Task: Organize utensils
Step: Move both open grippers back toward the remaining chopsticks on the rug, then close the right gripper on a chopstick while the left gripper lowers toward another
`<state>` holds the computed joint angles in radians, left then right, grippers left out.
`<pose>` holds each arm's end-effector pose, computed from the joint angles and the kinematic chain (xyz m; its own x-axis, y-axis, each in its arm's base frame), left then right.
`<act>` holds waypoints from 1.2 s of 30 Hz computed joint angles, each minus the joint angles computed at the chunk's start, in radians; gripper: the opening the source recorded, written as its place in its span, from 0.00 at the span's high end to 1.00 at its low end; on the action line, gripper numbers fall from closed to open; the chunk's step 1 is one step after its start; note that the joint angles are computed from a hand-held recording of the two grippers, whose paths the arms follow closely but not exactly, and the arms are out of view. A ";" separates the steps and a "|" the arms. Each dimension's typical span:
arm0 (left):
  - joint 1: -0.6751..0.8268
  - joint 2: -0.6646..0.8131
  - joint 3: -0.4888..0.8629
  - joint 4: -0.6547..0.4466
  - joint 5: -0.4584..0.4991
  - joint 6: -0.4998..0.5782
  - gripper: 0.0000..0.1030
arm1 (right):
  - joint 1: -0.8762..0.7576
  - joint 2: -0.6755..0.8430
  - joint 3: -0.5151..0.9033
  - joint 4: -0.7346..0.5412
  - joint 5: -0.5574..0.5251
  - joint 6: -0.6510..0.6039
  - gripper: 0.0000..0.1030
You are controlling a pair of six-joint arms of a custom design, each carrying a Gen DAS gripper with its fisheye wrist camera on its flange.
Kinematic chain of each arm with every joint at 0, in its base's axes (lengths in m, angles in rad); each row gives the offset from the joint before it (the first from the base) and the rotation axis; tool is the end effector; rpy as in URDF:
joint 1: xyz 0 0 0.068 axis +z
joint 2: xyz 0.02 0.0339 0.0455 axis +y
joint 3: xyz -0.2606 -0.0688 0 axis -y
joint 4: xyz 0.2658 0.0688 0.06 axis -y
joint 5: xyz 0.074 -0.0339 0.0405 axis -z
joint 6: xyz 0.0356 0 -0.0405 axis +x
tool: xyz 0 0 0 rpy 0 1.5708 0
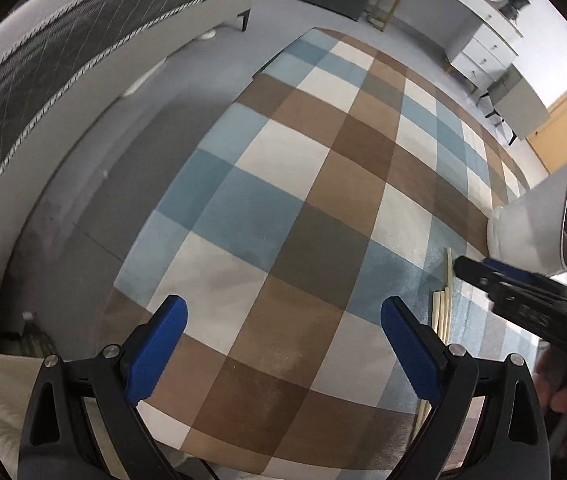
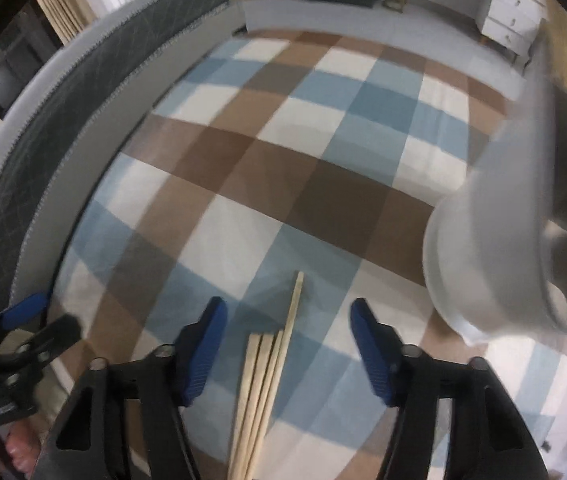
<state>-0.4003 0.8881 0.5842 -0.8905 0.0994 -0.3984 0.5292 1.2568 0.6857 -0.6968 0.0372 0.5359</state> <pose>0.1528 -0.0685 0.1916 -0.9529 -0.0160 -0.3030 0.0561 0.9721 -0.2277 0.1977 0.1141 0.1636 -0.9611 0.0290 -0.2746 -0.0048 0.9925 0.1218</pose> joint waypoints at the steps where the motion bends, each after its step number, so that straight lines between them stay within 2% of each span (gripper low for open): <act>1: 0.017 0.000 0.001 -0.004 0.017 0.005 0.08 | -0.013 0.021 0.005 0.002 -0.012 -0.004 0.52; 5: 0.049 -0.007 0.010 -0.016 0.053 0.015 0.08 | -0.027 0.075 0.013 0.004 -0.039 -0.011 0.61; 11: 0.055 -0.002 0.017 -0.017 0.085 0.039 0.08 | 0.002 0.118 0.039 -0.011 0.018 0.000 0.73; 13: 0.061 0.003 0.018 -0.018 0.087 0.049 0.08 | 0.030 0.153 0.071 -0.042 0.066 0.003 0.82; 14: 0.064 0.007 0.019 -0.020 0.087 0.052 0.08 | 0.033 0.162 0.081 -0.046 0.067 0.003 0.84; 15: 0.070 0.007 0.019 -0.023 0.087 0.053 0.08 | 0.036 0.164 0.084 -0.047 0.066 0.010 0.92; 16: 0.076 0.005 0.017 -0.023 0.083 0.049 0.08 | 0.040 0.166 0.084 -0.046 0.068 0.018 0.95; 20: 0.081 0.007 0.014 -0.020 0.073 0.044 0.08 | 0.054 0.149 0.068 -0.026 0.083 0.036 0.97; 24: 0.031 -0.009 0.004 -0.005 0.059 0.044 0.08 | 0.083 0.022 -0.002 -0.015 0.108 0.093 0.97; 28: -0.020 -0.008 -0.012 0.009 0.081 0.051 0.08 | 0.140 -0.201 -0.075 -0.052 0.169 0.160 0.97; 32: -0.098 0.017 -0.031 0.037 0.122 0.054 0.08 | 0.215 -0.459 -0.128 -0.155 0.246 0.260 0.97; 34: -0.138 0.021 -0.038 0.044 0.146 0.054 0.08 | 0.223 -0.518 -0.124 -0.167 0.271 0.292 0.97; 36: -0.202 0.019 -0.041 0.050 0.140 0.037 0.08 | 0.244 -0.668 -0.153 -0.235 0.303 0.347 0.97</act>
<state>-0.6026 0.9073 0.5434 -0.8402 0.2390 -0.3612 0.7728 0.5892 0.5328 -0.9319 0.3404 0.8830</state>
